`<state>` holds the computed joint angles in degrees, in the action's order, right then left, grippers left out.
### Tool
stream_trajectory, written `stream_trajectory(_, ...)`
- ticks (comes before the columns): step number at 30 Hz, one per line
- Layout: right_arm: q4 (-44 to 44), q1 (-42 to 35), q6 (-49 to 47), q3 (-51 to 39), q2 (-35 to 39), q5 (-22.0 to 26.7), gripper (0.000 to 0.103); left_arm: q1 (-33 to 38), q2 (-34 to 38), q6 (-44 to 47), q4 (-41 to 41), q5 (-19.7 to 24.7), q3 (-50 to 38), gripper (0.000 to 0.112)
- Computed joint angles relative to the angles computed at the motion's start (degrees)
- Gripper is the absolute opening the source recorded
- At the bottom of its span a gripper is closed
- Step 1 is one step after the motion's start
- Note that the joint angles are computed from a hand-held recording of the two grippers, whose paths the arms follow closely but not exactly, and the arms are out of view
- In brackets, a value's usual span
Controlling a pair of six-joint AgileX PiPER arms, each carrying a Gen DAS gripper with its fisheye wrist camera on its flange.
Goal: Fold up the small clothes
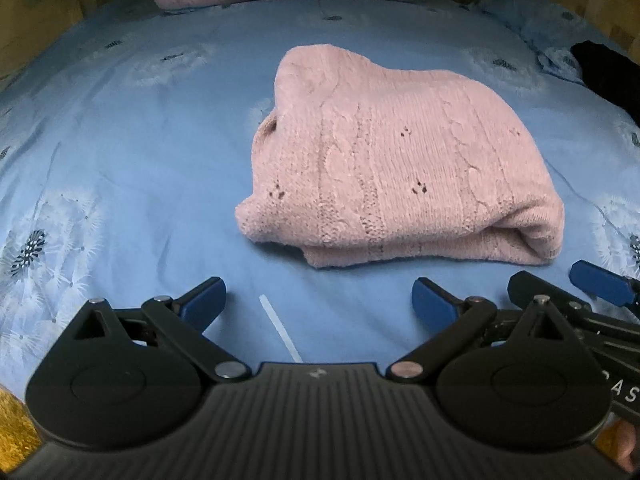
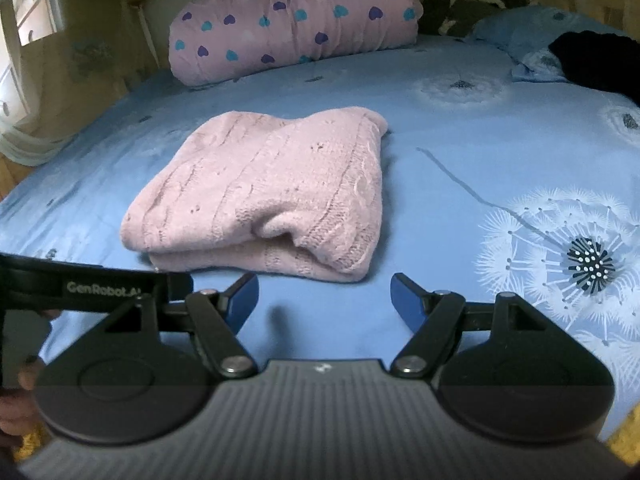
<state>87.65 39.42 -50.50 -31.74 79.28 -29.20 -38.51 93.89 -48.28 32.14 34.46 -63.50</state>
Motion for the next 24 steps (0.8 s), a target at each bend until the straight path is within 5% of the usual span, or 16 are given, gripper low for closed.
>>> stream_trajectory(24, -1.23, -0.38, 1.60, 0.40, -0.04, 0.62, 0.074, -1.08, -0.13, -2.39, 2.74, -0.32, 0.96, 0.101)
